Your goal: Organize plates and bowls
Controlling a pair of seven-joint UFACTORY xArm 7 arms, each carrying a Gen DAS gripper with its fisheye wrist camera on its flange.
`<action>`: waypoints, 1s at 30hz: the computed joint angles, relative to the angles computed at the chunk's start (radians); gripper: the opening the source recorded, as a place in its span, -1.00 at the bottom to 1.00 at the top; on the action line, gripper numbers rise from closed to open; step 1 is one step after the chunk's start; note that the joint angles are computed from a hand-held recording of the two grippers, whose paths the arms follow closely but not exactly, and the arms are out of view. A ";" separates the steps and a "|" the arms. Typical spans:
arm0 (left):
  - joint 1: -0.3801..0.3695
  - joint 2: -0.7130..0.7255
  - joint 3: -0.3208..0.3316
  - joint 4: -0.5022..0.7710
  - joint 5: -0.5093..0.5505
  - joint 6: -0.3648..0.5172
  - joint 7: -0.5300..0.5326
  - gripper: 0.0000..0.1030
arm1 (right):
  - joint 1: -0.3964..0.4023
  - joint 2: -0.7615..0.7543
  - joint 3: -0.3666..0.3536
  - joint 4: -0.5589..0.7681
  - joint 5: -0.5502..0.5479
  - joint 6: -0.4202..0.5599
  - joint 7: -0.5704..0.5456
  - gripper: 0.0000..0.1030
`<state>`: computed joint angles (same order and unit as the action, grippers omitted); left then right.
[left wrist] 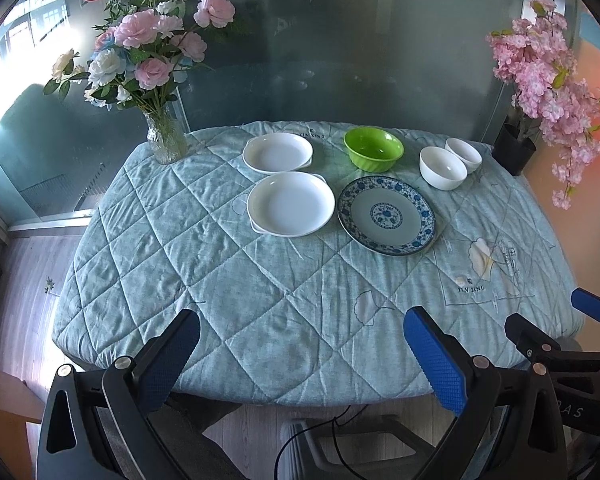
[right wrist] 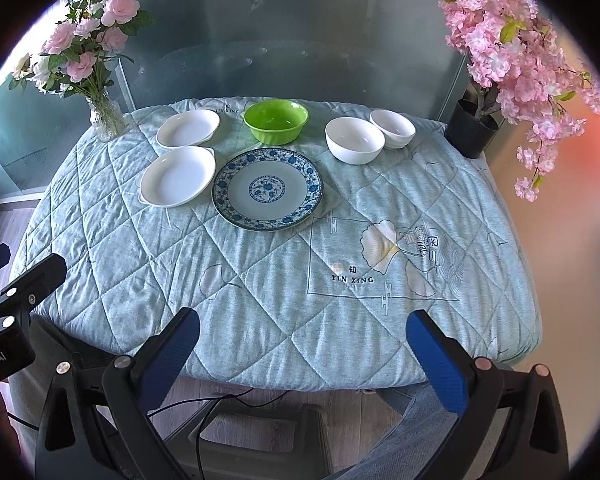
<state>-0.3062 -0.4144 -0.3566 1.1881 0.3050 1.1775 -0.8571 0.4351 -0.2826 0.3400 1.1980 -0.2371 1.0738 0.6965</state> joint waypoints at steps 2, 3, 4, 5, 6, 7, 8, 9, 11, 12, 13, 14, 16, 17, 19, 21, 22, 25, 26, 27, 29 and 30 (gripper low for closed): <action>-0.001 0.007 0.001 0.004 -0.002 0.006 0.003 0.99 | 0.000 0.000 0.000 0.000 0.000 0.000 0.000 0.99; -0.001 0.009 0.000 0.005 0.000 0.010 0.001 0.99 | 0.001 0.001 -0.001 0.001 0.003 0.001 0.000 0.99; -0.001 0.012 -0.001 0.006 0.001 0.013 -0.001 0.99 | 0.001 0.002 -0.001 0.002 0.004 0.001 0.001 0.99; -0.001 0.014 -0.002 0.006 0.003 0.013 -0.005 0.99 | 0.001 0.003 -0.001 0.002 0.004 0.002 0.001 0.99; -0.002 0.016 0.000 0.006 0.002 0.012 -0.006 0.99 | 0.001 0.000 -0.004 -0.002 0.005 -0.001 -0.002 0.99; -0.004 0.015 0.001 0.003 0.001 0.010 -0.007 0.99 | 0.002 0.001 -0.004 -0.003 0.007 -0.002 -0.003 0.99; -0.006 0.017 0.002 0.003 0.000 0.010 -0.005 0.99 | 0.002 0.002 -0.004 -0.004 0.009 -0.002 -0.004 0.99; -0.007 0.019 0.003 0.004 0.000 0.009 -0.003 0.99 | 0.002 0.001 -0.005 -0.007 0.010 -0.004 -0.005 0.99; -0.008 0.020 0.002 0.003 0.002 0.011 -0.008 0.99 | 0.004 0.000 -0.005 -0.013 0.013 -0.010 -0.008 0.99; -0.009 0.020 0.001 0.003 0.002 0.012 -0.012 0.99 | 0.003 0.002 -0.006 -0.013 0.012 -0.012 -0.010 0.99; -0.009 0.021 0.003 0.003 0.000 0.013 -0.013 0.99 | 0.003 0.002 -0.005 -0.015 0.011 -0.012 -0.010 0.99; -0.010 0.023 0.005 0.002 -0.002 0.013 -0.013 0.99 | 0.003 0.004 -0.005 -0.015 0.011 -0.013 -0.011 0.99; -0.011 0.024 0.009 -0.001 -0.003 0.011 -0.009 0.99 | 0.005 0.006 -0.005 -0.014 0.010 -0.009 -0.016 0.99; -0.012 0.025 0.010 -0.001 -0.003 0.012 -0.006 0.99 | 0.005 0.006 -0.005 -0.013 0.010 -0.007 -0.019 0.99; -0.012 0.028 0.012 0.001 -0.003 0.012 -0.001 0.99 | 0.005 0.009 -0.006 -0.007 0.011 -0.001 -0.021 0.99; -0.013 0.029 0.013 0.003 -0.003 0.012 0.000 0.99 | 0.005 0.009 -0.007 -0.008 0.010 -0.001 -0.022 0.99; -0.013 0.030 0.014 0.004 -0.003 0.011 0.002 0.99 | 0.005 0.011 -0.008 -0.006 0.011 0.000 -0.022 0.99; -0.013 0.032 0.016 0.006 -0.004 0.014 0.006 0.99 | 0.004 0.014 -0.009 -0.004 0.011 0.001 -0.025 0.99; -0.013 0.033 0.017 0.008 -0.005 0.016 0.007 0.99 | 0.005 0.014 -0.011 -0.005 0.013 0.001 -0.029 0.99; -0.012 0.035 0.019 0.009 -0.006 0.018 0.009 0.99 | 0.005 0.016 -0.011 -0.003 0.015 0.002 -0.031 0.99; -0.011 0.036 0.022 0.009 -0.009 0.019 0.011 0.99 | 0.006 0.023 -0.011 0.003 0.016 0.003 -0.034 0.99; -0.011 0.035 0.023 0.007 -0.008 0.018 0.012 0.99 | 0.007 0.029 -0.010 0.007 0.015 0.004 -0.033 0.99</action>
